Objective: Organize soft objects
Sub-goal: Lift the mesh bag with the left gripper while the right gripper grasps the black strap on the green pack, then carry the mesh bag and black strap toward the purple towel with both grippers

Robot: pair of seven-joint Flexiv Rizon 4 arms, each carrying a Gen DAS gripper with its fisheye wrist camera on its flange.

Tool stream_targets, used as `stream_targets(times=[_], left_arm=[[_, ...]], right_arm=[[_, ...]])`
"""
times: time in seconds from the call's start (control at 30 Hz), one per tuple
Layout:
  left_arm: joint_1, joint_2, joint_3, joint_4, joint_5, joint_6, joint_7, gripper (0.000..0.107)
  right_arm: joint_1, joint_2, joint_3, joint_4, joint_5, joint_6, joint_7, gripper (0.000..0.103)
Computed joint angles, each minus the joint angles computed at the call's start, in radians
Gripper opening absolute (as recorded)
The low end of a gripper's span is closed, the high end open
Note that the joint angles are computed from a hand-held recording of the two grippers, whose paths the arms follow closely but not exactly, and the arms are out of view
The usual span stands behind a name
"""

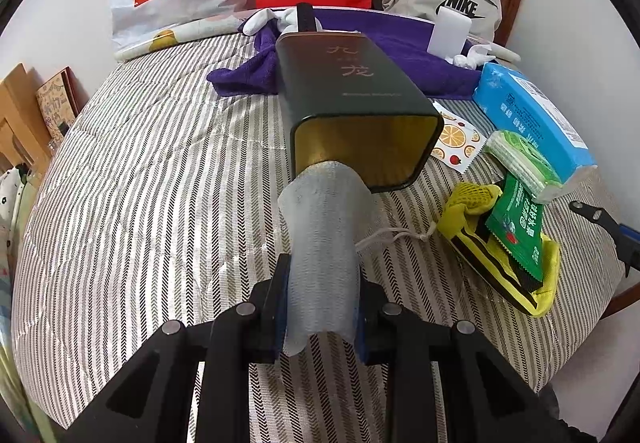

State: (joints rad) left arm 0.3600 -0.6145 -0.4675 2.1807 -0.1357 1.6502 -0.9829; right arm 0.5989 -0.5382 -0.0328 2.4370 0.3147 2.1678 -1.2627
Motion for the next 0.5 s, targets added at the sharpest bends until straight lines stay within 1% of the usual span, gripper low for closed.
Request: stream_targets(times=[0.1,0.2,0.37,0.4,0.43,0.5], left_arm=[[-0.010,0.003,0.010,-0.002,-0.001,-0.004,-0.002,0.026],[-0.016,0.005,0.016,-0.003,-0.004,-0.005,-0.004,0.026],[-0.023,0.008,0.023,-0.002,-0.006,-0.004,-0.006,0.026],[-0.027,0.010,0.027,-0.002,-0.007,-0.006,-0.008,0.026],[-0.033,0.013,0.033,-0.002,-0.009,-0.009,-0.009,0.026],[-0.043,0.018,0.044,-0.003,-0.010,-0.015,-0.006,0.026]], right_arm=[[0.007,-0.019,-0.021,0.012,0.026,0.001,-0.004,0.021],[0.029,-0.049,-0.061,0.009,0.057,-0.025,-0.001,0.021],[0.016,-0.095,-0.072,0.000,0.040,-0.036,0.008,0.021],[0.020,-0.102,-0.080,-0.004,0.037,-0.045,0.009,0.021],[0.041,-0.112,-0.103,-0.011,0.045,-0.062,0.007,0.021],[0.039,-0.127,-0.102,-0.012,0.043,-0.034,0.010,0.022]])
